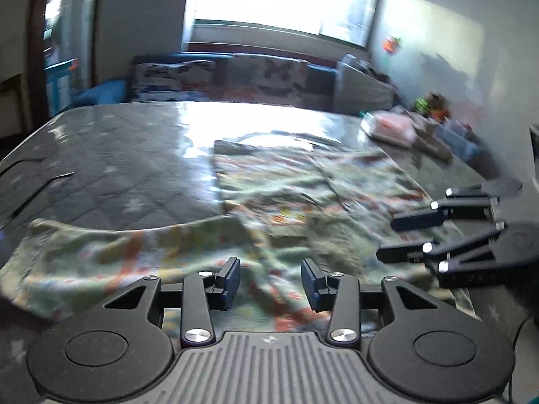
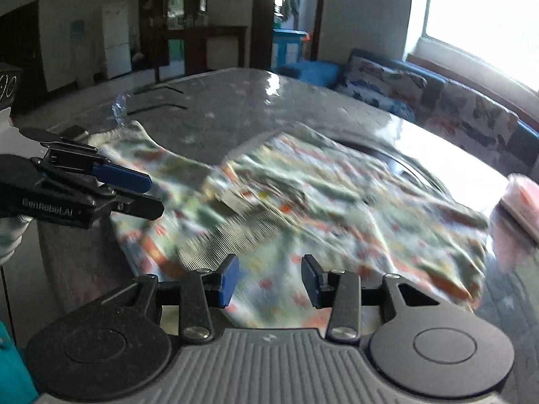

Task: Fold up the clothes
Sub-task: 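Move the left gripper to the opposite side edge of the garment, then grasp and lift the opposite side edge with the left gripper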

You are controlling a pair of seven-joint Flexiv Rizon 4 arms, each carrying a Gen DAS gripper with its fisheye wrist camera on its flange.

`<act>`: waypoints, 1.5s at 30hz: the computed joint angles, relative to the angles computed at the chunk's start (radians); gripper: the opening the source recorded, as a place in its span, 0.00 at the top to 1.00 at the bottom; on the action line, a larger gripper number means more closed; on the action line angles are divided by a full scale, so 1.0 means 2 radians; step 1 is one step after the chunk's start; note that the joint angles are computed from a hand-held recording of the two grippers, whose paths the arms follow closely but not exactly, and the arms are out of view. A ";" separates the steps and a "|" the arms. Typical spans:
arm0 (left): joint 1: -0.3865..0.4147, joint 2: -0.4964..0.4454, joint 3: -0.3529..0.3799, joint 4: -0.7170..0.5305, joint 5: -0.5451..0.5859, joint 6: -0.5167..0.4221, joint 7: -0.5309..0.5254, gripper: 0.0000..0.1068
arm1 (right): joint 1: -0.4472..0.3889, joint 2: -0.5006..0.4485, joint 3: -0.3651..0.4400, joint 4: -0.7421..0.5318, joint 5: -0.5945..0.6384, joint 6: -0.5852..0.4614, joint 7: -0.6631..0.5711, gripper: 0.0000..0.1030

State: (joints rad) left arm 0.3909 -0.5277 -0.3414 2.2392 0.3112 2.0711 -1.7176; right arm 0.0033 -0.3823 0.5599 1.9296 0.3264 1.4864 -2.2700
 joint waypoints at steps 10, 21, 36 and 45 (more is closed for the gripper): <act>-0.120 0.028 0.168 0.040 -0.178 0.036 -0.028 0.50 | 0.033 -0.013 -0.011 0.025 -0.073 0.040 0.011 0.60; -0.212 -0.003 0.244 0.031 -0.387 0.028 0.019 0.50 | -0.066 -0.011 0.088 0.012 -0.048 0.030 -0.013 0.60; -0.153 0.032 0.184 0.035 -0.312 0.037 -0.014 0.88 | -0.122 -0.001 0.123 0.015 0.012 0.048 -0.015 0.60; -0.061 0.079 0.065 -0.007 -0.092 0.015 -0.104 0.88 | -0.183 -0.010 0.156 0.026 0.019 0.080 0.014 0.60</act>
